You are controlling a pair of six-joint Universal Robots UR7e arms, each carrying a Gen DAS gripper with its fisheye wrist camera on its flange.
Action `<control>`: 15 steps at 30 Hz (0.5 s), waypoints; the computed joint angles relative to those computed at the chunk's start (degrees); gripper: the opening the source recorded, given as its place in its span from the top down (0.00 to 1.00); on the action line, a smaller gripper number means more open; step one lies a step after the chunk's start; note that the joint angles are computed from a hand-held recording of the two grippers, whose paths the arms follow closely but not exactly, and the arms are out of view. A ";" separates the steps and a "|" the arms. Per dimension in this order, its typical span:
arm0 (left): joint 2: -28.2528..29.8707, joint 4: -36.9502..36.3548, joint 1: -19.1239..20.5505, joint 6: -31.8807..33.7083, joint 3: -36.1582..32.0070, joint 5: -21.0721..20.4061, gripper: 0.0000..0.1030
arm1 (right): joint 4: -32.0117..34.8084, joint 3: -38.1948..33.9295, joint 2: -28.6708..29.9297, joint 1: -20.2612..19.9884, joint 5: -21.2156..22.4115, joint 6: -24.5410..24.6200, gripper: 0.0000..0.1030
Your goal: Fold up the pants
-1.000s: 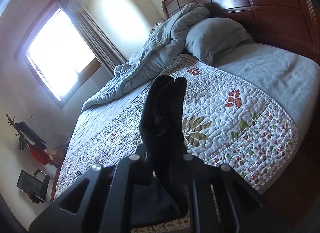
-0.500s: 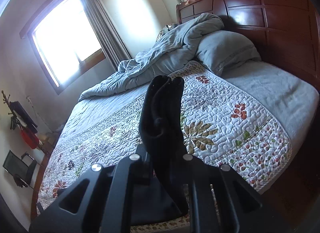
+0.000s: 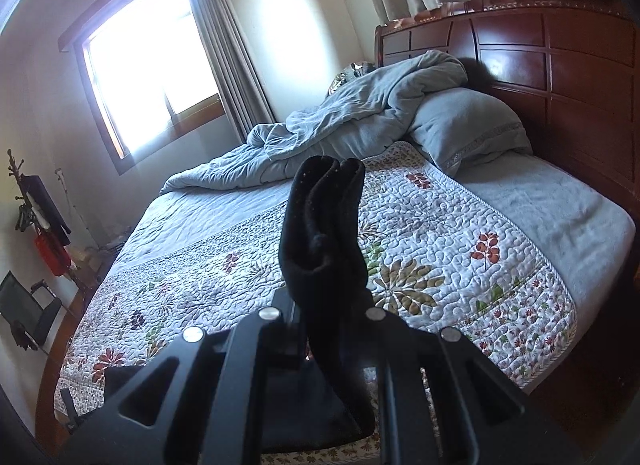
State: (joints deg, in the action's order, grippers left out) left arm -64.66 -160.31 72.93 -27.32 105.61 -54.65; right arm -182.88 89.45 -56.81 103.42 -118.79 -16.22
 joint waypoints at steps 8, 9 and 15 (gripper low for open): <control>1.43 1.23 -0.62 -0.32 -1.42 1.12 0.29 | -0.97 -0.27 0.55 0.31 1.05 -3.03 0.90; 1.64 1.43 -0.72 -0.38 -1.64 1.31 0.29 | -1.03 -0.39 0.62 0.39 1.15 -3.43 0.90; 2.27 1.59 -0.95 -0.65 -2.11 1.69 0.29 | -1.54 -0.99 1.25 0.59 1.36 -5.96 0.90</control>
State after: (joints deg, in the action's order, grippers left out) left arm -62.38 -158.73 71.98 -27.97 103.49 -52.96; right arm -184.42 88.45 -55.56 104.00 -117.42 -22.18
